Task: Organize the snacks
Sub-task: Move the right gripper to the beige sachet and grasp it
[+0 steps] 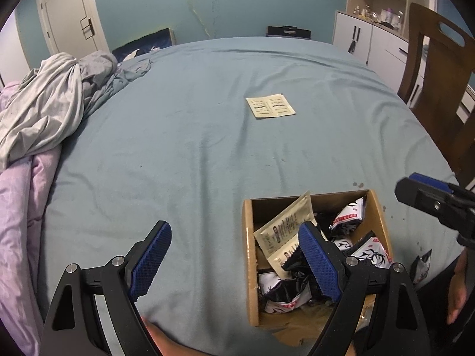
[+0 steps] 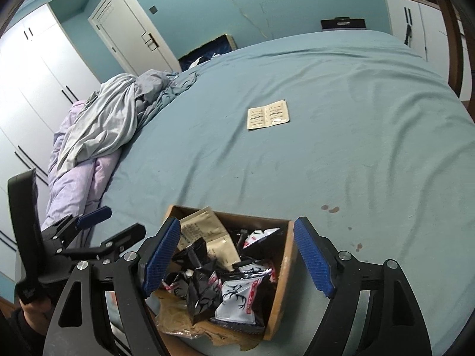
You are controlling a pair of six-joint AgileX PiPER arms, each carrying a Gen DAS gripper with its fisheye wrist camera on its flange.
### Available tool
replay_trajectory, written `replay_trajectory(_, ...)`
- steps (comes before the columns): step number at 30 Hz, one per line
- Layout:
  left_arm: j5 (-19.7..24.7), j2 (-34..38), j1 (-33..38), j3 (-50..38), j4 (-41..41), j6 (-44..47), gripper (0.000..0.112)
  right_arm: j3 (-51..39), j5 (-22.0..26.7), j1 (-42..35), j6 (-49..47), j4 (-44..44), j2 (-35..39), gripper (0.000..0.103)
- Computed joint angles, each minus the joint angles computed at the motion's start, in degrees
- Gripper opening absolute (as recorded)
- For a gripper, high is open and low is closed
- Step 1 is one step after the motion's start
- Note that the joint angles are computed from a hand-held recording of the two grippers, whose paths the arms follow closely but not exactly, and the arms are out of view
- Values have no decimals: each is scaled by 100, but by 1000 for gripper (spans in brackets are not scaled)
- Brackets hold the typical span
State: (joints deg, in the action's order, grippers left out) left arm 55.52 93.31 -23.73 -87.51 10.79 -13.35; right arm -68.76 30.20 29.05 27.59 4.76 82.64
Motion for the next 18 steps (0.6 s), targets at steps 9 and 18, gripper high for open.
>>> replay_trajectory(9, 9, 206, -25, -305, -57, 145, 89, -388, 367, -22, 367, -306, 264, 78)
replay_trajectory(18, 425, 511, 405, -694, -567, 465, 89, -2743, 2086, -885, -612, 543, 1387, 78)
